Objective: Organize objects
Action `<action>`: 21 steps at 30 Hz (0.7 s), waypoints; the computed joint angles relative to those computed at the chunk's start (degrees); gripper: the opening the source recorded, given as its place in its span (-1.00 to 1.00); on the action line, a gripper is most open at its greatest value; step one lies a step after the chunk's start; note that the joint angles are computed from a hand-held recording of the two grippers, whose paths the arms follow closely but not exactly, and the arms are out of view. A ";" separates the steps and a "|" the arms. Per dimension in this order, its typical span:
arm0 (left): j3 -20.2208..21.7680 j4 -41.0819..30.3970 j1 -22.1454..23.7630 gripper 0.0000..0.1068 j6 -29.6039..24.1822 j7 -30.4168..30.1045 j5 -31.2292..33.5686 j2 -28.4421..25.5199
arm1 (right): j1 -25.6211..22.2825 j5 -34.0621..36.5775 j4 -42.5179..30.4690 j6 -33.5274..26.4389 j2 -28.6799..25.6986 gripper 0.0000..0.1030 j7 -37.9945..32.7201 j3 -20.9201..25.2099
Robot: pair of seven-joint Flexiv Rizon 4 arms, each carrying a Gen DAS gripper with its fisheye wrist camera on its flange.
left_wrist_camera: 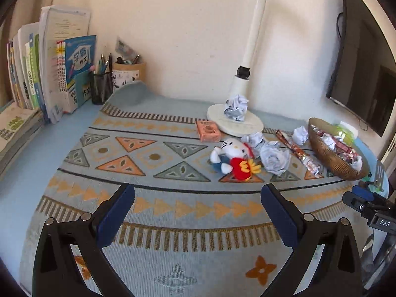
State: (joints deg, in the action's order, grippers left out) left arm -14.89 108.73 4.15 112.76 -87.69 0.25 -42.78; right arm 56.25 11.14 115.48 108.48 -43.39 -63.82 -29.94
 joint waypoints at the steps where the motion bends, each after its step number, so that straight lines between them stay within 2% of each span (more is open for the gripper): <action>1: 0.90 -0.09 -0.53 0.91 -0.02 0.11 -0.39 -0.52 | 0.53 -0.91 -0.54 -2.71 -0.08 0.88 -0.25 -0.65; 3: 0.93 -1.01 -0.19 0.91 0.12 -1.84 0.14 -2.61 | 1.12 -2.25 -1.01 -3.39 -0.90 0.88 0.03 -1.78; 4: 2.42 -1.51 -2.00 0.91 -2.80 -0.67 -3.19 -2.27 | 0.28 -3.10 -1.29 -3.83 -0.88 0.88 0.21 -1.14; 7: 8.78 -3.16 -8.53 0.91 -5.89 1.32 -6.74 -2.10 | -6.25 -6.13 -2.16 -4.91 0.82 0.88 1.22 5.22; 9: 10.91 -2.93 -10.74 0.91 -5.34 2.34 -7.74 -2.01 | -8.10 -6.05 -2.46 -4.41 0.81 0.88 3.20 6.58; 14: 10.45 -2.04 -10.43 0.91 -5.05 2.72 -9.70 -1.60 | -8.96 -5.79 -1.62 -2.94 1.31 0.88 5.51 6.99; 17: 9.94 -1.54 -10.05 0.91 -3.75 2.82 -9.70 -1.56 | -6.69 -6.51 -1.45 -4.07 1.04 0.88 5.15 4.77; 21: 9.12 -1.01 -9.34 0.91 -2.50 2.83 -9.43 -1.52 | -7.39 -7.93 -1.76 -5.15 1.13 0.88 5.58 5.36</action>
State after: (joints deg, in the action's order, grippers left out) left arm -5.77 107.72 -5.20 110.26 -84.86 -9.18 -44.30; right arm 48.86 3.21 113.72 103.34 -42.26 -58.24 -24.58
